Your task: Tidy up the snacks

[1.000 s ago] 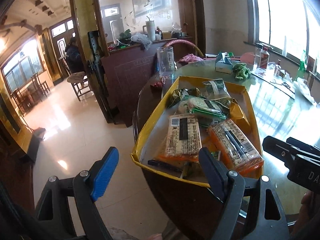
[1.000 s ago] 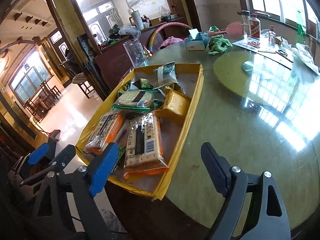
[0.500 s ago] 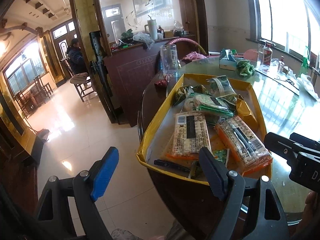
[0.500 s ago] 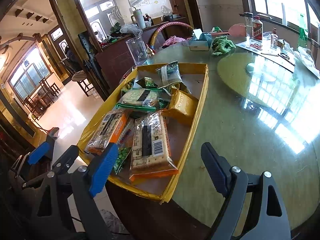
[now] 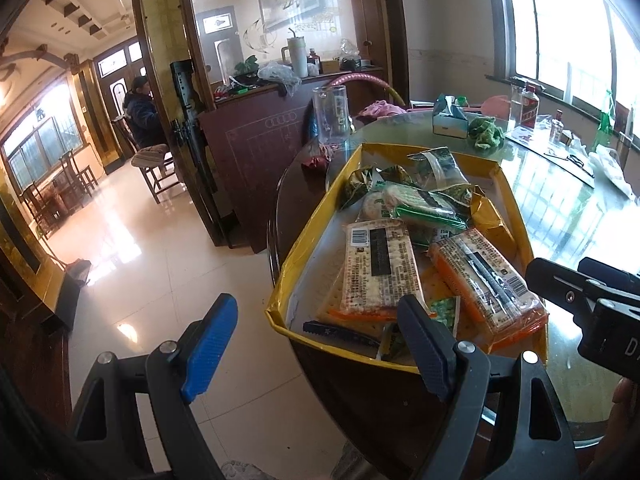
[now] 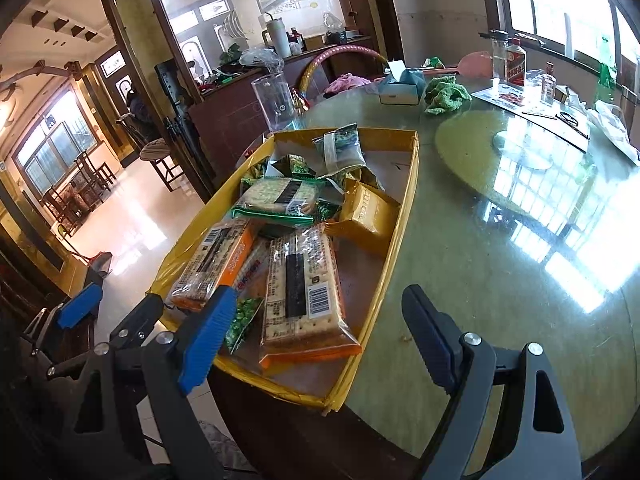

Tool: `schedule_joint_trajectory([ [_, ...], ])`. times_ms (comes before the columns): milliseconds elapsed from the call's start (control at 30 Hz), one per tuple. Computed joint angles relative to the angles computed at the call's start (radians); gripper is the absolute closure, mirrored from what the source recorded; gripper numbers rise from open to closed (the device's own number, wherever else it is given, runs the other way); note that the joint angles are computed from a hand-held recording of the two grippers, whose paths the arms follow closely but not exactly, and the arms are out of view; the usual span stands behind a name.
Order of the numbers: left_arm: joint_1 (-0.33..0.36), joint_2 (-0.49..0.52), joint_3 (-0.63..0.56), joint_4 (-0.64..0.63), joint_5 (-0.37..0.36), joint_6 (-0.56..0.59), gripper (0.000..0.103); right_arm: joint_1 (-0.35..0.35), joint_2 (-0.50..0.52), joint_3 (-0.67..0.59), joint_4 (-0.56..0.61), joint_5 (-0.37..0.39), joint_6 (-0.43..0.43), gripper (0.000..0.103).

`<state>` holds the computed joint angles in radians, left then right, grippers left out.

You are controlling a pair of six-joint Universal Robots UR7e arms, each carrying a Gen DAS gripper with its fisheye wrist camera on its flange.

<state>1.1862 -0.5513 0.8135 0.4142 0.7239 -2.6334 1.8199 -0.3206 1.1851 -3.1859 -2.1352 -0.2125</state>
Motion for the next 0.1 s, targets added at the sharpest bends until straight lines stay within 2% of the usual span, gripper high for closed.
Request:
schedule_joint_trajectory([
  [100,0.004,0.002,-0.001,-0.012,0.008,0.017,0.021,-0.001,0.004,-0.01,0.01,0.0,0.002,0.018],
])
